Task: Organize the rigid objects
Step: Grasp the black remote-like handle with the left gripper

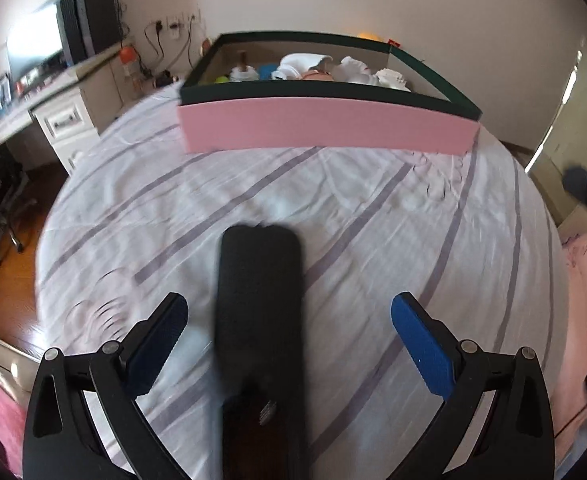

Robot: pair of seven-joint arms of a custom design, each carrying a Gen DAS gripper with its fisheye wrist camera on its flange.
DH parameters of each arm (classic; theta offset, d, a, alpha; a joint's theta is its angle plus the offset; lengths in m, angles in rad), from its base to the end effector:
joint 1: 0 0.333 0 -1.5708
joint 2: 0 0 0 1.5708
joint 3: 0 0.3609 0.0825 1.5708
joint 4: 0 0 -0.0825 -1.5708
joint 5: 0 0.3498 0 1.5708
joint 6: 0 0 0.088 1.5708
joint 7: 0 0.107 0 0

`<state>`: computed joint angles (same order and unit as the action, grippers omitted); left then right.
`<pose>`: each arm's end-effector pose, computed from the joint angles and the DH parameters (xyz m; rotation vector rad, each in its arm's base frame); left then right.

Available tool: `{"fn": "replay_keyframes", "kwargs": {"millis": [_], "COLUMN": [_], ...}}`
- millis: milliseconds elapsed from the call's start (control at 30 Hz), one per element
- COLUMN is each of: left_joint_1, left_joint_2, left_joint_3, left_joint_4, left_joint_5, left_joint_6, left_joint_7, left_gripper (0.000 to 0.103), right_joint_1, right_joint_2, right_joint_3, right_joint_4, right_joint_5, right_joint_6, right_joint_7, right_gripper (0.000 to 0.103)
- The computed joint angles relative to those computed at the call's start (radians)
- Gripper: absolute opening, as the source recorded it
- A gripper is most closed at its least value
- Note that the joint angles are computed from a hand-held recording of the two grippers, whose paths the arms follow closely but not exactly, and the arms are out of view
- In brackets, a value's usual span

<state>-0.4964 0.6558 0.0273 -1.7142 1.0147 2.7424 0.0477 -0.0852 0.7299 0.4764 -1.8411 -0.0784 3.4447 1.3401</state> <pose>0.6040 -0.3474 0.2944 -1.9822 1.6834 -0.5851 0.6700 0.2020 0.3390 -1.8738 1.1865 -0.5371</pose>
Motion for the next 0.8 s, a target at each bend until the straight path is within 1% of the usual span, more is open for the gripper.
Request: {"fn": "replay_keyframes", "kwargs": {"millis": [33, 100, 167, 200, 267, 300, 333, 367, 467, 533, 633, 667, 800], "left_joint_1": [-0.016, -0.045, -0.046, -0.044, -0.035, -0.031, -0.030, -0.027, 0.003, 0.008, 0.022, 0.025, 0.032], "left_joint_2": [-0.013, -0.034, -0.047, -0.052, -0.047, -0.043, -0.036, -0.030, -0.015, -0.008, -0.005, -0.006, -0.014], "left_joint_3": [0.010, 0.024, 0.018, 0.019, 0.007, 0.002, 0.000, -0.002, -0.012, -0.012, -0.012, -0.011, 0.002], "left_joint_4": [-0.021, -0.059, -0.083, -0.093, -0.082, -0.075, -0.064, -0.054, -0.035, -0.024, -0.019, -0.019, -0.013], "left_joint_5": [0.021, 0.077, 0.126, 0.163, 0.190, 0.205, 0.217, 0.220, 0.236, 0.247, 0.251, 0.250, 0.244], "left_joint_6": [-0.012, -0.040, -0.041, -0.021, -0.037, -0.043, -0.056, -0.073, -0.039, -0.030, -0.008, -0.005, -0.034], "left_joint_7": [-0.007, -0.038, -0.072, -0.102, -0.111, -0.109, -0.114, -0.118, -0.133, -0.122, -0.116, -0.112, -0.107], "left_gripper": [0.102, 0.098, 0.079, 0.075, 0.059, 0.056, 0.050, 0.045, 0.045, 0.045, 0.044, 0.044, 0.044], "right_joint_1": [0.000, 0.002, 0.003, 0.005, 0.007, 0.007, 0.016, 0.028, 0.058, 0.083, 0.108, 0.129, 0.161], "right_joint_2": [0.000, 0.001, -0.001, -0.003, -0.007, -0.010, -0.015, -0.020, -0.024, -0.022, -0.008, -0.003, 0.033], "right_joint_3": [0.001, 0.002, 0.005, 0.004, 0.004, 0.005, -0.005, -0.018, -0.052, -0.079, -0.102, -0.124, -0.153], "right_joint_4": [0.002, 0.005, 0.005, 0.003, -0.001, -0.004, -0.008, -0.008, 0.007, 0.031, 0.076, 0.098, 0.185], "right_joint_5": [0.001, 0.001, 0.002, 0.004, 0.003, 0.003, 0.006, 0.011, 0.026, 0.045, 0.074, 0.094, 0.147], "right_joint_6": [-0.002, -0.003, -0.003, 0.001, 0.005, 0.009, 0.014, 0.015, 0.003, -0.016, -0.051, -0.066, -0.121], "right_joint_7": [0.001, 0.003, 0.004, 0.005, 0.009, 0.011, 0.013, 0.015, 0.016, 0.013, 0.000, -0.004, -0.038], "right_gripper": [0.103, 0.103, 0.103, 0.103, 0.103, 0.103, 0.103, 0.103, 0.103, 0.103, 0.103, 0.103, 0.103]}}
